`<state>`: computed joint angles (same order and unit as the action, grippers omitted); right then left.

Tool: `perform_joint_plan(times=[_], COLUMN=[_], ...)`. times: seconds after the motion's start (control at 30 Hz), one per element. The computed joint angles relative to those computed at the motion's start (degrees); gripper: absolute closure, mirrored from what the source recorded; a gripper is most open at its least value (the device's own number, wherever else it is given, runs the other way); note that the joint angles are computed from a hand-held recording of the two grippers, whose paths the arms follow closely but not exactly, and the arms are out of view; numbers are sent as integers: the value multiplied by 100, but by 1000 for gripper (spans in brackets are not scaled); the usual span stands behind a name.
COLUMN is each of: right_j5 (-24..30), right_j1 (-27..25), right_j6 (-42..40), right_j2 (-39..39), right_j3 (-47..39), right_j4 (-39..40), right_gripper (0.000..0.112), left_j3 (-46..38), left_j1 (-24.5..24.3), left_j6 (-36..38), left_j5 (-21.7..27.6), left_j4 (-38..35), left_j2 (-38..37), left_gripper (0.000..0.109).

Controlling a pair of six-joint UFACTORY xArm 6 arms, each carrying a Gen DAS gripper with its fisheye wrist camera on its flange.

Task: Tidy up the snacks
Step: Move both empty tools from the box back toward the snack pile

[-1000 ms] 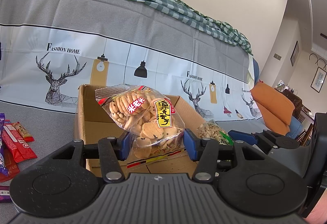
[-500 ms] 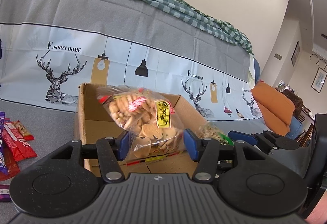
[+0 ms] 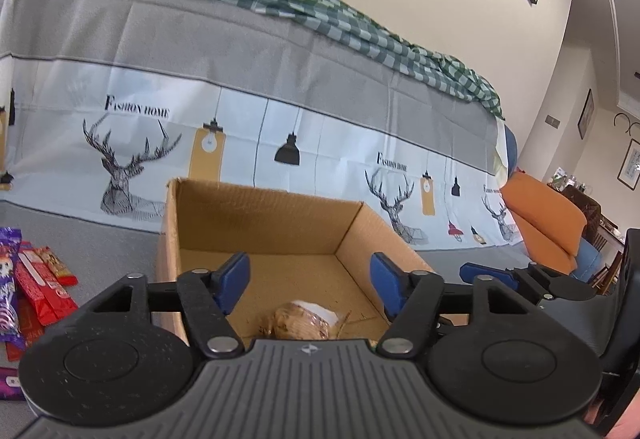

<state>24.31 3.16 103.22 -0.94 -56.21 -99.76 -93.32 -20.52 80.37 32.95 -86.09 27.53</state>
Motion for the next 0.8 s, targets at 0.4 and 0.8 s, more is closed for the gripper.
perform_joint_plan(times=[0.4,0.8], right_j5=[190,-200], right_j1=[298,839], right_j6=[696,1977], right_j2=[-4,132], right_j3=[-176,-591], right_j4=[-230,-504], right_gripper=[35,63], left_j3=[199,-1426], left_j1=[358,1659], left_j6=[-285,-2263], left_j5=[162,1587], left_j4=[525,2494], left_j2=[-252,723], left_gripper=[86,86])
